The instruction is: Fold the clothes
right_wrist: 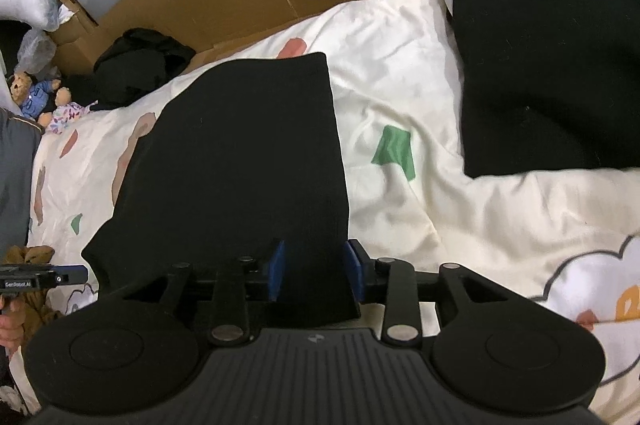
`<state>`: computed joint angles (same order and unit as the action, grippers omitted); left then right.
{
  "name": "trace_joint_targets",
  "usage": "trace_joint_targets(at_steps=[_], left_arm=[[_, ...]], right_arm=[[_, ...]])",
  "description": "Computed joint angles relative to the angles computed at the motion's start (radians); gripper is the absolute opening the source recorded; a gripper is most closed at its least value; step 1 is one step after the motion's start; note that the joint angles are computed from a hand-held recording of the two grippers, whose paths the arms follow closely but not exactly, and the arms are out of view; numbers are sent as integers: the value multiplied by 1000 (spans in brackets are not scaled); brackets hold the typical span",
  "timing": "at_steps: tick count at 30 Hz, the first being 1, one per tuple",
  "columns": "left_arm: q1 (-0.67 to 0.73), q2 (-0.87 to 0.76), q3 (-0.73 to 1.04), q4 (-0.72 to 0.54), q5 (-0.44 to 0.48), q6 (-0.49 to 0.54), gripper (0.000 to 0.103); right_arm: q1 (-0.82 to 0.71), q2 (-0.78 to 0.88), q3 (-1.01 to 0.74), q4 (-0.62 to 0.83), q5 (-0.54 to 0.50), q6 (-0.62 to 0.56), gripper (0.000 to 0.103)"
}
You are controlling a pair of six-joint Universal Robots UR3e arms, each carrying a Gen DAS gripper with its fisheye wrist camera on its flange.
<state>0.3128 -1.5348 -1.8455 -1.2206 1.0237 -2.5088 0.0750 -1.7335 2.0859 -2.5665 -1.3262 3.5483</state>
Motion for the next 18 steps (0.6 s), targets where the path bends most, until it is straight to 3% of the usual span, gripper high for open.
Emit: trace_joint_targets(at_steps=[11, 13, 14, 16, 18], left_arm=[[-43, -22, -63, 20, -7, -45, 39], [-42, -35, -60, 11, -17, -52, 17], [-42, -38, -59, 11, -16, -55, 16], [-39, -37, -57, 10, -9, -51, 8], [-21, -18, -59, -13, -14, -22, 6]], right_arm=[[30, 0, -7, 67, -35, -4, 40], [23, 7, -5, 79, -27, -10, 39], [20, 11, -5, 86, -20, -20, 39], [22, 18, -6, 93, -17, -36, 20], [34, 27, -17, 104, -39, -51, 10]])
